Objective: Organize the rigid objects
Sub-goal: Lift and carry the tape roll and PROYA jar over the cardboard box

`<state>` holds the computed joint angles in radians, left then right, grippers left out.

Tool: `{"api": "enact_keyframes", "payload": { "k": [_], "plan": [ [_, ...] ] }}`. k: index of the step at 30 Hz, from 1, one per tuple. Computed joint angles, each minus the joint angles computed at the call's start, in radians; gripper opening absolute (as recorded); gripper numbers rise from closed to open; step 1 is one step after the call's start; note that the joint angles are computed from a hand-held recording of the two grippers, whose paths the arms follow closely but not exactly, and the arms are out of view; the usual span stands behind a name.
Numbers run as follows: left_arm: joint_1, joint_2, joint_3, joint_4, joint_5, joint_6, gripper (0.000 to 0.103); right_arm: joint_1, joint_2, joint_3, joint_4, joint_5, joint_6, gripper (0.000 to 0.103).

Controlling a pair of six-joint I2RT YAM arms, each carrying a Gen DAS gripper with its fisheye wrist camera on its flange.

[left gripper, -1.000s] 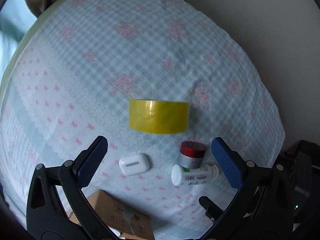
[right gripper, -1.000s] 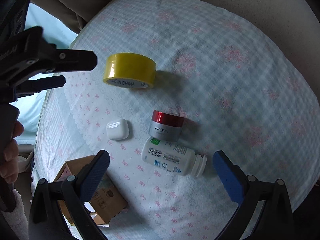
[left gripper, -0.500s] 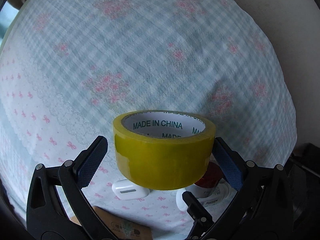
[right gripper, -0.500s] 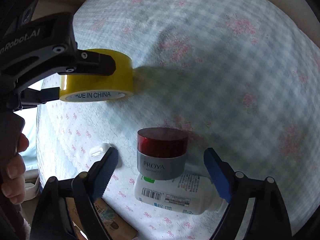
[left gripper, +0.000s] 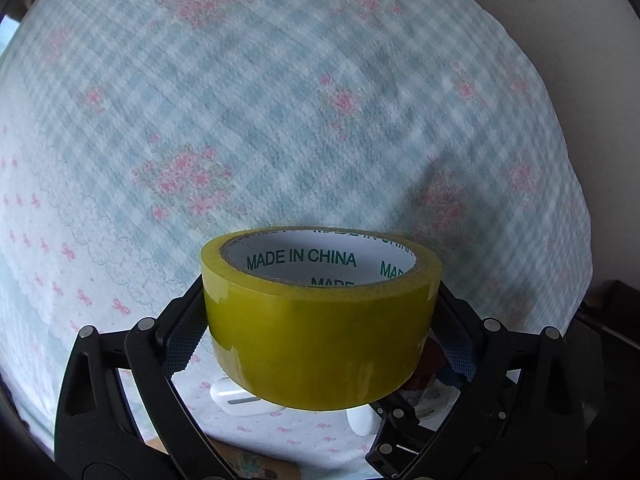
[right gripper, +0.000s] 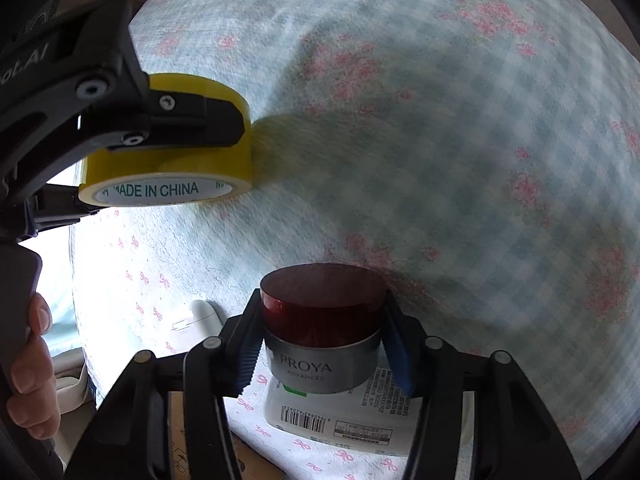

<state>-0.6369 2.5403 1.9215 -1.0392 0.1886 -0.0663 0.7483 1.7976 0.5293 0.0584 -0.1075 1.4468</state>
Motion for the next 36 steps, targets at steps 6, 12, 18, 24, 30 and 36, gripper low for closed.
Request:
{"api": "enact_keyframes", "payload": {
  "k": [6,12,18,24,30,36],
  "plan": [
    [0.002,-0.042,-0.049,0.022,-0.009,0.005,0.096,-0.001,-0.014,-0.027,0.018,-0.003,-0.001,0.05],
    [0.001,-0.137,-0.172,0.083,-0.016,0.0,0.096,0.027,-0.05,-0.03,-0.02,0.023,0.006,0.05],
    [0.011,-0.281,-0.312,0.121,-0.013,-0.016,0.096,0.05,-0.153,-0.047,-0.102,0.049,0.014,0.05],
    [0.033,-0.442,-0.38,0.107,-0.002,-0.035,0.096,0.07,-0.323,0.007,-0.331,0.084,-0.029,0.05],
    [0.077,-0.674,-0.436,0.044,0.005,-0.037,0.096,0.113,-0.46,0.159,-0.631,0.141,-0.084,0.05],
    [0.157,-0.928,-0.457,-0.091,0.008,-0.036,0.096,0.207,-0.465,0.424,-0.924,0.207,-0.155,0.05]
  ]
}}
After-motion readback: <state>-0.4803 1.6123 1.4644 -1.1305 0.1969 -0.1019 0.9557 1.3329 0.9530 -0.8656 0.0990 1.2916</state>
